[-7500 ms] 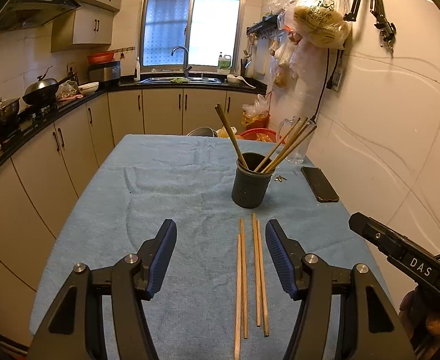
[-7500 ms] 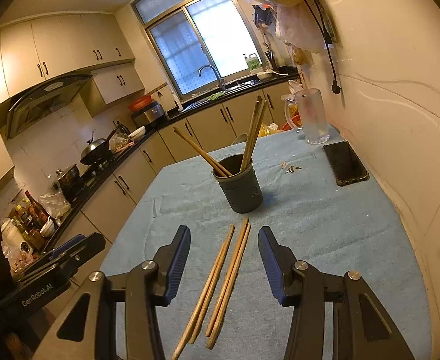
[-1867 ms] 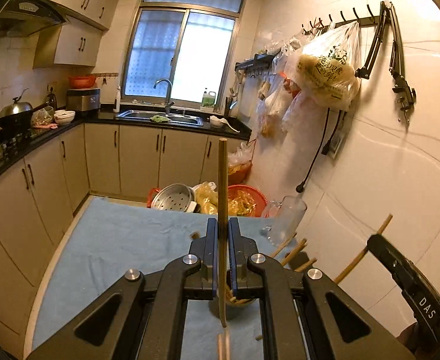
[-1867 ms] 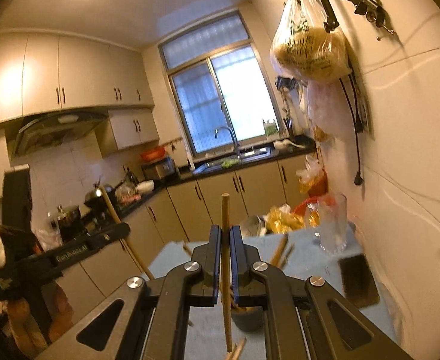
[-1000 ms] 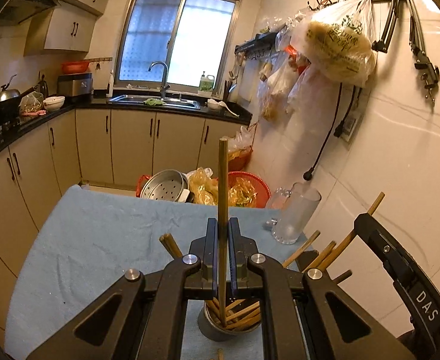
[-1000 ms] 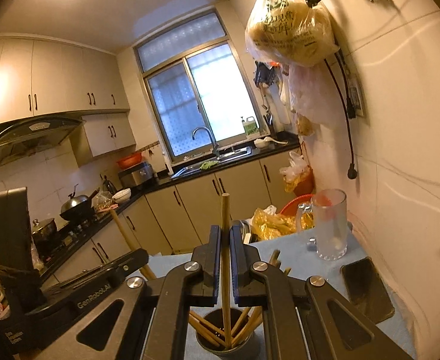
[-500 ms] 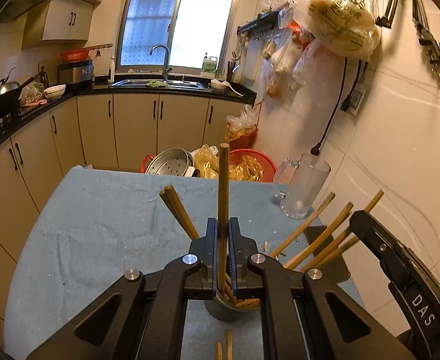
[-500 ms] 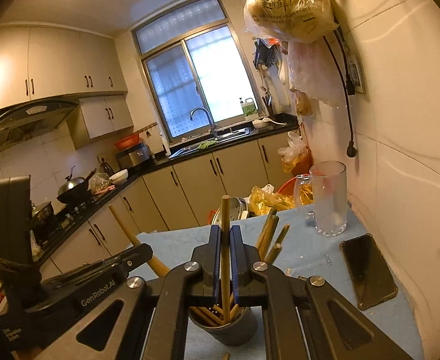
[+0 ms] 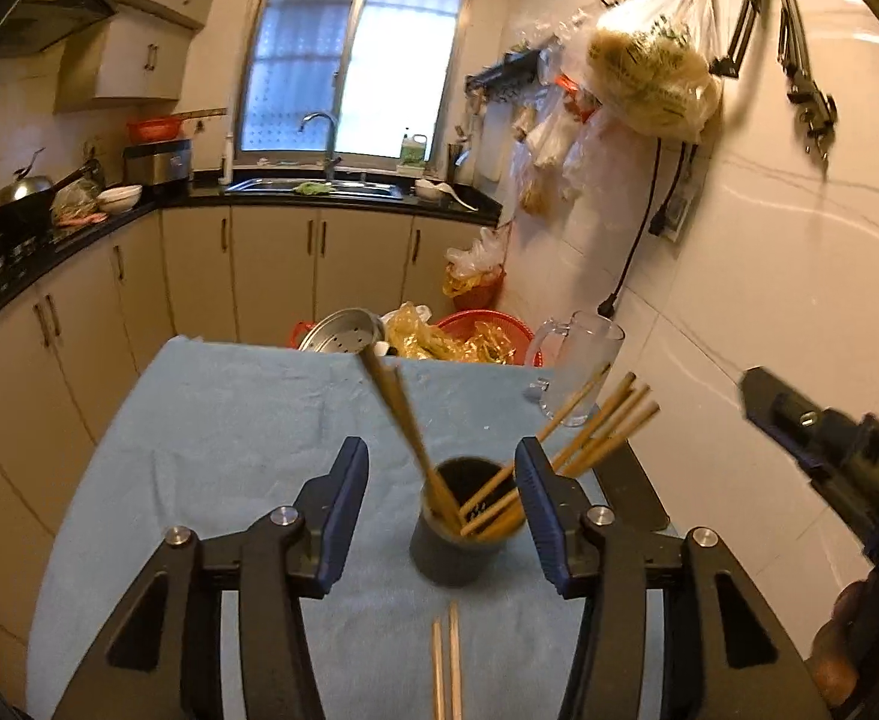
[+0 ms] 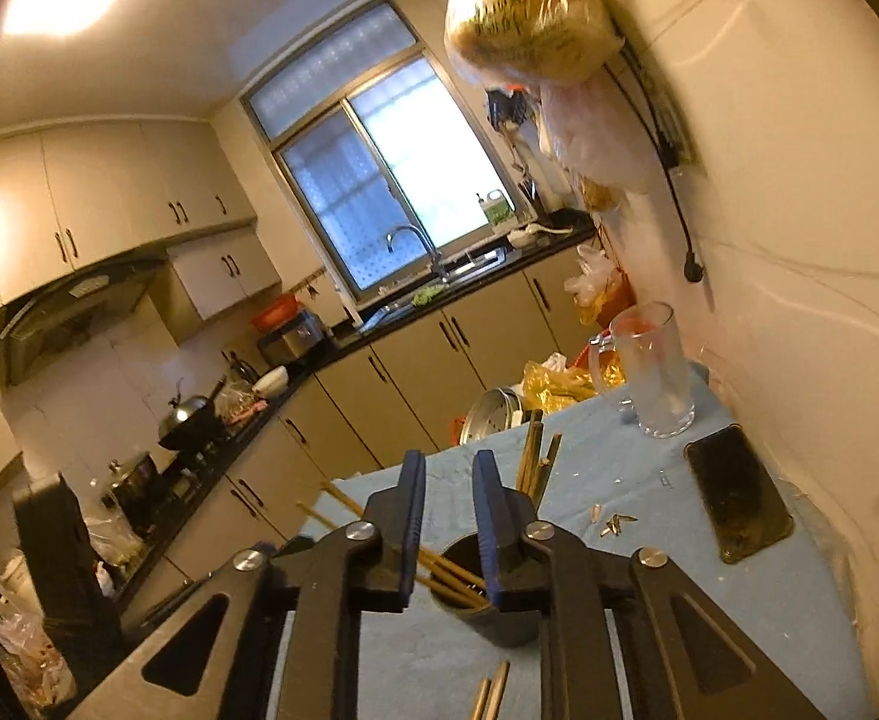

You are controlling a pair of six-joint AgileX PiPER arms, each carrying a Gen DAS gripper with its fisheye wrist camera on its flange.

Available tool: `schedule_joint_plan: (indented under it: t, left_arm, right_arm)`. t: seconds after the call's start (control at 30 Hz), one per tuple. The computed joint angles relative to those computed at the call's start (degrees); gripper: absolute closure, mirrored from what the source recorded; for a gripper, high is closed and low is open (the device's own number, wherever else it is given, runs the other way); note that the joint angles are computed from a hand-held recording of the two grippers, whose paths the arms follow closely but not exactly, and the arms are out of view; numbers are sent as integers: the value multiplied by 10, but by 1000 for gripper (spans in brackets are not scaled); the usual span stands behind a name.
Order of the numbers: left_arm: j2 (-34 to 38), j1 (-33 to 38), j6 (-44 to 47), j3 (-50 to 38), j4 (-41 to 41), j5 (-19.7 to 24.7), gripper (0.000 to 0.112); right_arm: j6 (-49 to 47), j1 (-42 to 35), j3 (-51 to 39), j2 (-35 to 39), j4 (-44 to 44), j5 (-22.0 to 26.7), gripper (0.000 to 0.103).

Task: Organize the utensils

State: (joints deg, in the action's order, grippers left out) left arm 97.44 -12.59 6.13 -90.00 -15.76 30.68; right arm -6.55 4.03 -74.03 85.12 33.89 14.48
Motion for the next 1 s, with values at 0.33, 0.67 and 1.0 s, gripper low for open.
schedule_joint_plan:
  t: [0.33,0.67,1.0]
  left_arm:
    - [-158,44,13,221,-10,-16,54]
    - [-220,41,7,295,2,-6,54]
    - [-234,74,91,315,-78,15,54]
  right_arm:
    - [88,30,168,-150,-98,13,68]
    - [85,38,259,-191,-81,29,68]
    - [134,65,261,-191,-135,48,68]
